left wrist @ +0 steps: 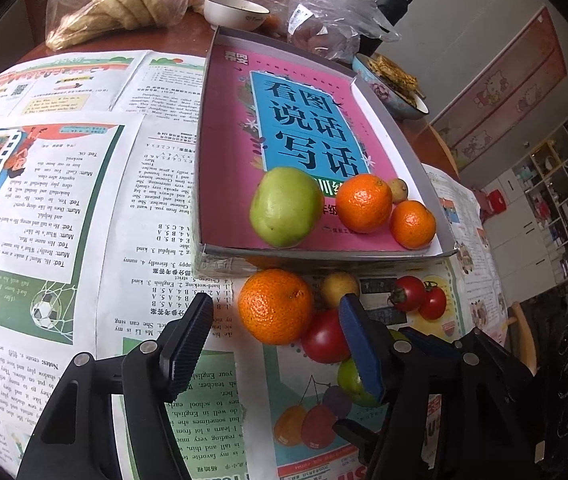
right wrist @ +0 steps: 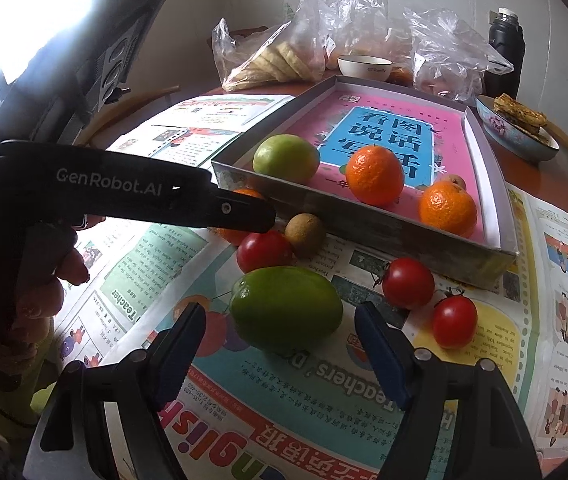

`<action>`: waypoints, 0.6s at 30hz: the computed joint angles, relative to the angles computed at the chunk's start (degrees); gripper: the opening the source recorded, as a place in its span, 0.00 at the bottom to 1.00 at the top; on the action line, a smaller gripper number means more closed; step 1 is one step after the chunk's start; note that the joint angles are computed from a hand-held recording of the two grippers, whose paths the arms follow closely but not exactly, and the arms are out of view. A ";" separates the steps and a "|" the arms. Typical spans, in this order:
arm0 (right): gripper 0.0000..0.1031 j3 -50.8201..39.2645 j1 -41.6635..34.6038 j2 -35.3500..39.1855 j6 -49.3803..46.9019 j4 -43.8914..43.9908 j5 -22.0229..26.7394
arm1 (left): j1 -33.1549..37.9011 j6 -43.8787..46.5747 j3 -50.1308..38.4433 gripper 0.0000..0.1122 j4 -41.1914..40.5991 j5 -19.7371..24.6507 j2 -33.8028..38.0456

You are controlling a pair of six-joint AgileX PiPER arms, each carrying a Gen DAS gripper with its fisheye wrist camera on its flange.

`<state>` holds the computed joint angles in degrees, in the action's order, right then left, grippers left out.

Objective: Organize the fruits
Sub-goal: 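Grasp an orange with the left gripper while the right grasps a large green lime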

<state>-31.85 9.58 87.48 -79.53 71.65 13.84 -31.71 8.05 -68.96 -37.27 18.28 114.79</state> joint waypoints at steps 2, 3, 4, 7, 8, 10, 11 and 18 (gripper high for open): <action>0.70 -0.10 0.18 0.27 -0.39 0.29 -0.18 | -0.23 -0.44 -0.33 0.59 0.80 0.09 0.15; 0.70 -0.08 0.12 0.36 -1.30 1.21 -0.27 | -0.28 -0.39 -0.56 0.59 0.79 0.22 0.29; 0.67 0.00 0.00 0.39 -2.64 2.73 -0.29 | -0.23 0.22 -0.81 0.59 0.16 0.40 0.49; 0.65 -0.11 -0.44 0.64 -3.94 3.91 0.26 | 0.40 3.63 -0.69 0.59 -3.46 0.76 0.71; 0.65 -0.18 -0.40 0.76 -4.16 4.09 0.14 | 0.68 5.02 -0.57 0.58 -4.89 0.80 0.72; 0.64 -0.36 -0.44 1.14 -4.43 4.26 0.27 | 1.34 8.38 0.02 0.55 -8.33 1.09 0.52; 0.62 -0.46 -0.53 1.39 -4.83 4.62 0.35 | 1.64 9.41 0.22 0.52 -9.41 1.14 0.49; 0.58 -0.87 -0.95 2.37 -5.79 5.52 0.54 | 3.64 17.60 1.15 0.42 -17.49 2.36 0.61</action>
